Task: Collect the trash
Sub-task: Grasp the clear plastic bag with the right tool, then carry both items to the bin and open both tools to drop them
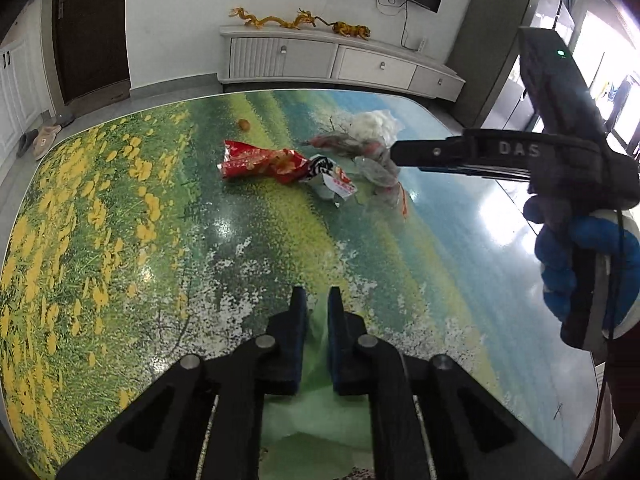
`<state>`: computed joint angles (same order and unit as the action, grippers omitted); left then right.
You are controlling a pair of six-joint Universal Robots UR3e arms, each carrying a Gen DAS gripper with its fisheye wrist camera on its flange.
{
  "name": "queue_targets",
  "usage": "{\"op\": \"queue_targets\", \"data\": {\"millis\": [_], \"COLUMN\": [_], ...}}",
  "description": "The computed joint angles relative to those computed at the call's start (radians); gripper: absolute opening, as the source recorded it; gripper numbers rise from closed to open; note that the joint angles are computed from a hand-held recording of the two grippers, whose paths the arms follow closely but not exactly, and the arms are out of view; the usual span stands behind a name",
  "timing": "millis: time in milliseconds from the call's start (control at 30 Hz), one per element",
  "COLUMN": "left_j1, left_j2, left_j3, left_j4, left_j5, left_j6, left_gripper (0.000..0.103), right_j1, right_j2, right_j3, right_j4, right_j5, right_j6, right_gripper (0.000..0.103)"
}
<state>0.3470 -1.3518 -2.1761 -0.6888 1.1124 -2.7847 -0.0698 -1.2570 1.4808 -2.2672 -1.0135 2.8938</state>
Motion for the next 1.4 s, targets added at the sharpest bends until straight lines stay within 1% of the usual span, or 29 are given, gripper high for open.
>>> {"op": "queue_targets", "data": {"millis": [67, 233, 300, 433, 567, 600, 633, 667, 733, 800, 867, 1000, 1100, 1167, 1200, 1267, 1300, 1400], "left_j1": [0.018, 0.072, 0.093, 0.103, 0.143, 0.154, 0.145, 0.149, 0.153, 0.123, 0.083, -0.059, -0.212, -0.328, -0.383, -0.490, -0.545, -0.685], "left_j2": [0.021, 0.087, 0.121, 0.134, 0.208, 0.229, 0.218, 0.235, 0.254, 0.255, 0.249, 0.184, 0.077, -0.023, -0.077, -0.191, -0.260, -0.464], "left_j3": [-0.030, -0.067, -0.071, -0.032, -0.015, -0.005, 0.009, 0.022, 0.052, 0.094, 0.135, 0.241, 0.353, 0.450, 0.503, 0.622, 0.698, 0.936], "left_j4": [0.016, -0.006, -0.033, -0.054, -0.113, -0.138, -0.127, -0.149, -0.185, -0.198, -0.202, -0.168, -0.119, -0.091, -0.082, -0.074, -0.078, -0.120], "left_j5": [-0.019, -0.067, -0.077, -0.079, -0.108, -0.119, -0.117, -0.125, -0.136, -0.131, -0.127, -0.092, -0.035, 0.012, 0.035, 0.081, 0.103, 0.156], "left_j6": [0.001, 0.009, 0.013, -0.008, -0.010, -0.014, -0.036, -0.043, -0.050, -0.084, -0.121, -0.226, -0.320, -0.384, -0.411, -0.458, -0.479, -0.524], "left_gripper": [0.007, 0.006, 0.006, 0.006, 0.006, 0.006, 0.006, 0.006, 0.006, 0.006, 0.006, 0.006, 0.006, 0.006, 0.006, 0.006, 0.006, 0.007], "right_j1": [0.019, 0.049, 0.051, 0.012, -0.060, -0.090, -0.114, -0.138, -0.217, -0.310, -0.426, -0.701, -0.925, -1.053, -1.107, -1.202, -1.239, -1.301], "right_j2": [0.040, 0.085, 0.078, 0.010, -0.127, -0.176, -0.217, -0.257, -0.359, -0.464, -0.569, -0.738, -0.800, -0.804, -0.794, -0.774, -0.758, -0.696], "right_j3": [-0.032, -0.074, -0.070, 0.012, 0.125, 0.159, 0.185, 0.204, 0.251, 0.290, 0.307, 0.280, 0.222, 0.191, 0.182, 0.186, 0.197, 0.250], "right_j4": [-0.008, -0.020, -0.017, -0.047, -0.040, -0.027, -0.012, 0.006, 0.074, 0.166, 0.304, 0.679, 0.989, 1.126, 1.168, 1.199, 1.182, 1.056], "right_j5": [-0.015, -0.053, -0.063, -0.022, 0.041, 0.063, 0.082, 0.102, 0.157, 0.213, 0.274, 0.369, 0.402, 0.400, 0.397, 0.382, 0.371, 0.330], "right_j6": [0.022, 0.042, 0.035, 0.027, -0.013, -0.033, -0.049, -0.063, -0.119, -0.192, -0.288, -0.568, -0.818, -0.945, -0.991, -1.048, -1.054, -1.012], "right_gripper": [0.038, 0.017, 0.011, 0.009, 0.008, 0.008, 0.008, 0.008, 0.008, 0.008, 0.008, 0.008, 0.008, 0.008, 0.009, 0.009, 0.009, 0.009]}}
